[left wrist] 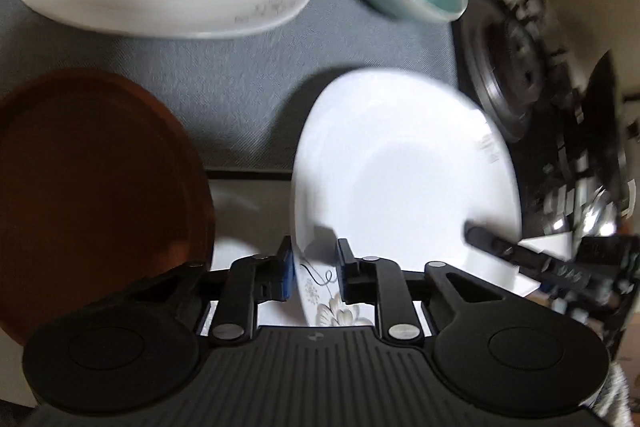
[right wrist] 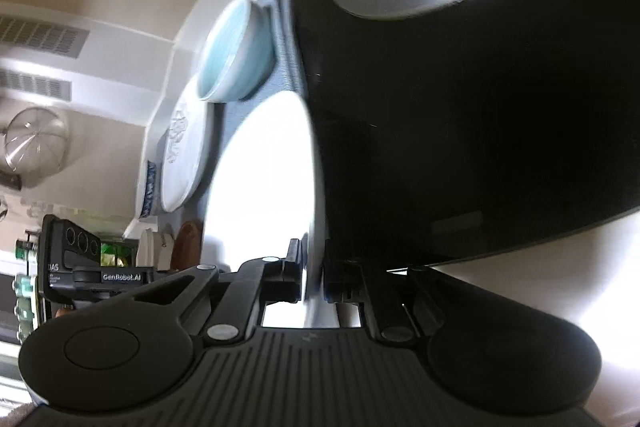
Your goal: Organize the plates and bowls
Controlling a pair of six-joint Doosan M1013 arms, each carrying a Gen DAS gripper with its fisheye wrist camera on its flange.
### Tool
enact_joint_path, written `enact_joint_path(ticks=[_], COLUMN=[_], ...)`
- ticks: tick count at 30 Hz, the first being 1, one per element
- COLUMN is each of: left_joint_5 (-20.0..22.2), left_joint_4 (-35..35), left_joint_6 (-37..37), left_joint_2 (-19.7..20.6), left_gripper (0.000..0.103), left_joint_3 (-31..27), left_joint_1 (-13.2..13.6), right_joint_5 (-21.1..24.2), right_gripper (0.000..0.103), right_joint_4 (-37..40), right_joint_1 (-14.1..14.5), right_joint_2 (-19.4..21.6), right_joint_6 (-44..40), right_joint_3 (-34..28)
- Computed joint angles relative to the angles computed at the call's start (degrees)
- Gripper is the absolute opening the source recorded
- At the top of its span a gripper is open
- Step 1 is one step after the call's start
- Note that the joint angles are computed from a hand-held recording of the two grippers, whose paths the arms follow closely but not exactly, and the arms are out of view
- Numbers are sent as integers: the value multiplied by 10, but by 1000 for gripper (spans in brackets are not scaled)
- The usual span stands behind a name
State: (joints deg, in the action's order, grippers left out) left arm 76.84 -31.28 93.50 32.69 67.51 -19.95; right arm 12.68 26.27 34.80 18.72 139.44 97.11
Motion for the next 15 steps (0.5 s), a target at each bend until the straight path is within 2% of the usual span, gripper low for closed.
enact_joint_path(ticks=[1, 4, 9, 15], left_joint_5=[-3, -14, -17, -19], left_joint_4=[-9, -28, -30, -30], left_joint_6=[2, 17, 0, -2], left_joint_2=[-3, -9, -12, -15], left_gripper=[17, 16, 16, 16], left_joint_3=[0, 0, -4, -21], left_joint_1=[3, 10, 15, 37], right_joint_5=[-1, -18, -12, 0], right_gripper=[12, 12, 13, 14], right_joint_4=[0, 68, 52, 60], right_joint_1=[0, 1, 2, 3], right_joint_2=[0, -3, 3, 24], right_joint_6=[5, -52, -36, -58], right_joint_3=[-1, 4, -13, -56])
